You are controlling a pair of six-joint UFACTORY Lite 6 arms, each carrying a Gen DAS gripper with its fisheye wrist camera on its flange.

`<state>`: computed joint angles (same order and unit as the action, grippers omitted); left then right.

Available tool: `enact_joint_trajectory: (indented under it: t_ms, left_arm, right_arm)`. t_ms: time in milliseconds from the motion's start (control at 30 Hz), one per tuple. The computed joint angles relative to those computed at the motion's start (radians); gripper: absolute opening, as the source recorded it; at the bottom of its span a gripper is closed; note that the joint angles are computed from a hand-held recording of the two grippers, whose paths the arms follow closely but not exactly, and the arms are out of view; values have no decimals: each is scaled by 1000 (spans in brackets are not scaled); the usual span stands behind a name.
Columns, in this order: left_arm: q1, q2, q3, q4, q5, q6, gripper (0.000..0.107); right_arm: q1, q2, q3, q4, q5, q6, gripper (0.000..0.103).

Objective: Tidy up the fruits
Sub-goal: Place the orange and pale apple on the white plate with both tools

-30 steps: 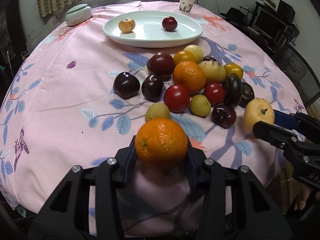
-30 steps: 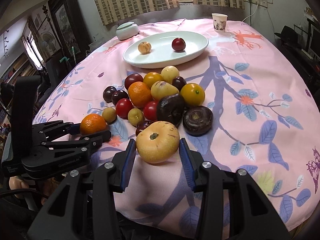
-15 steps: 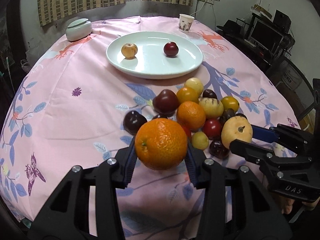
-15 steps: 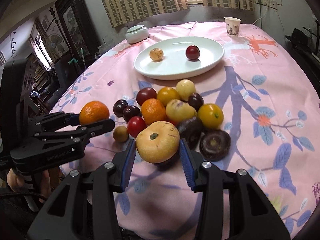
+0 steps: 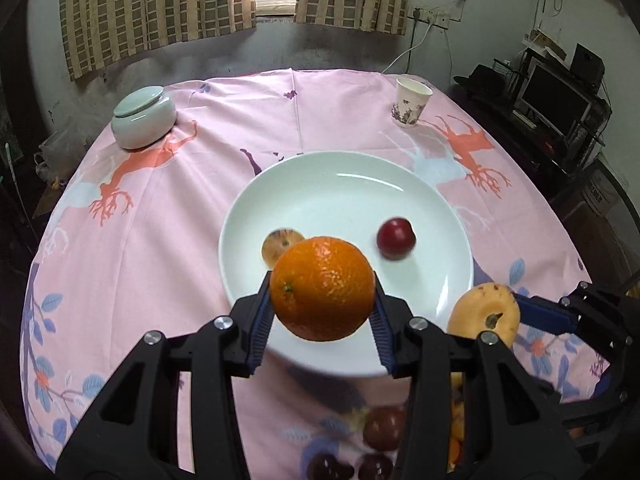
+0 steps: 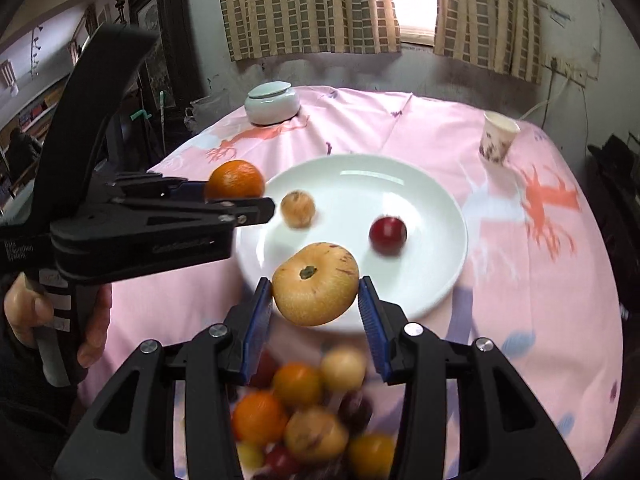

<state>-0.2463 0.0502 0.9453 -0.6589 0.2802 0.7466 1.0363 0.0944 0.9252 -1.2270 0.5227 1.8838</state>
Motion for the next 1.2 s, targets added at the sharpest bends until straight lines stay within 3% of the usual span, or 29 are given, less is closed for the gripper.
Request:
enact_joint_trajectory:
  t_ms: [67,167,300,600,733,800,867,933,1100,1167,1200]
  left_arm:
    - [-17,145,156,95,-14,-109,45]
    - [-18,364,391,164,48,-222,45]
    - [-18,541,558,236,88,-311,45]
    - [-15,668,677,274,121,-372,46]
    - [-18,575,587,246,69,-345,66]
    - [-20,489,509,231,45,-320,69]
    - [-23,388,415,209,20,-290,84]
    - [-36,273,303,248,-27,-315,92]
    - [-64,-23,28,442,-64,-488,99]
    - [-72,-178,-118,528,-78,-573,100]
    - [-76,-266,-201,573,-83,-610,101]
  right_arm:
    - [-107,96,84,-4,-92,-87,44]
    - [-218,239,213,91,-202,-248,44]
    - [-269,387,353,218,-220,-426,44]
    - [-272,461,403,100,-169,-336,47]
    - [-231,390,359,34,-86,-278,67]
    - [-210,337,325,47,-65,-283,67]
    - [-182,282,288,66,-43,-279,67]
    - [-143,225,245,62,7,-245,67]
    - [-31,108,159,111,153,-213,69]
    - [35,55,107,138,228,-180,90]
    - [72,26,77,138,267,-145,95]
